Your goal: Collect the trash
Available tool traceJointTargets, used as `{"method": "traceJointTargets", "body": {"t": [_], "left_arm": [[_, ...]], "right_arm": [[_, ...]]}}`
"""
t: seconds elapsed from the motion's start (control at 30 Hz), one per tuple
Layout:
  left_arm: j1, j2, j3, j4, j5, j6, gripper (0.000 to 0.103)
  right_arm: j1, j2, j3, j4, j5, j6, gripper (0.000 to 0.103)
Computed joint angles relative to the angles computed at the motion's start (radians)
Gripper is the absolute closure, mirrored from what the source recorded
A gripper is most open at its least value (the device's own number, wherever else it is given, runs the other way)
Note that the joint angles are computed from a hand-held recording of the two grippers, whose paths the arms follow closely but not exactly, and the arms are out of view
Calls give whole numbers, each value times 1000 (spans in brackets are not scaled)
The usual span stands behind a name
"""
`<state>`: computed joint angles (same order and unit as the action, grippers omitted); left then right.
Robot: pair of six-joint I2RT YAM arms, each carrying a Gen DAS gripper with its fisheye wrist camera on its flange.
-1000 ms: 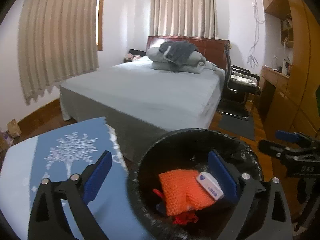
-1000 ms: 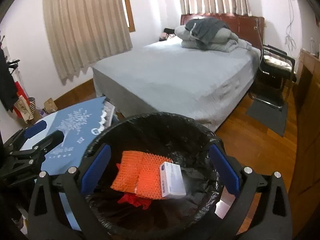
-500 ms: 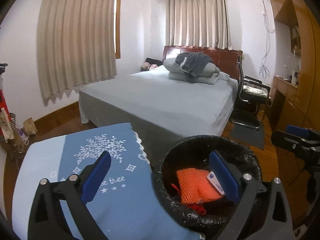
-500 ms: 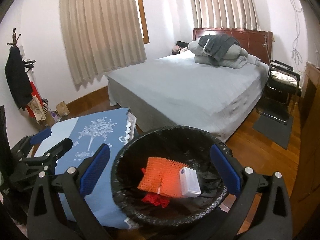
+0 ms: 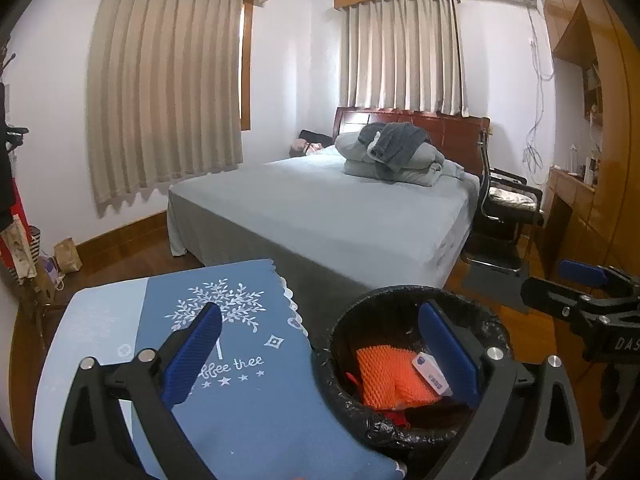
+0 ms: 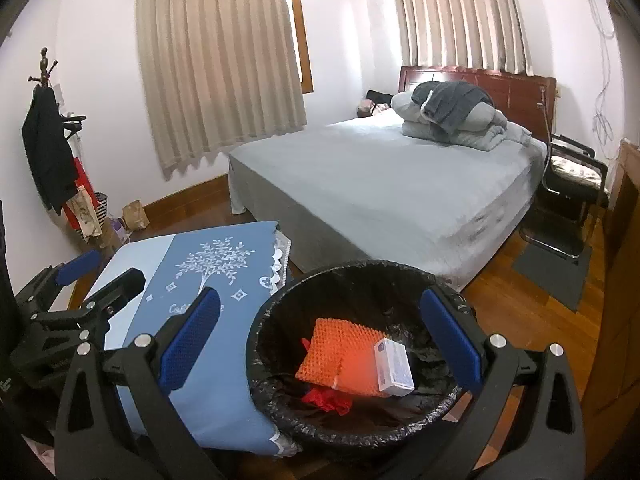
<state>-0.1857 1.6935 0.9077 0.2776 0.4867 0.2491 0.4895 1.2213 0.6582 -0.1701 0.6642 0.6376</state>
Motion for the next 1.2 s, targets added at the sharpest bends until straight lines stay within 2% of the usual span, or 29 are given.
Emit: {"method": "traceJointTargets", "body": {"t": [1.2], "left_arm": [[0,-39,-12,-23,-8,-9,6]], "right_arm": [[11,13,6,2,7,3,5]]}}
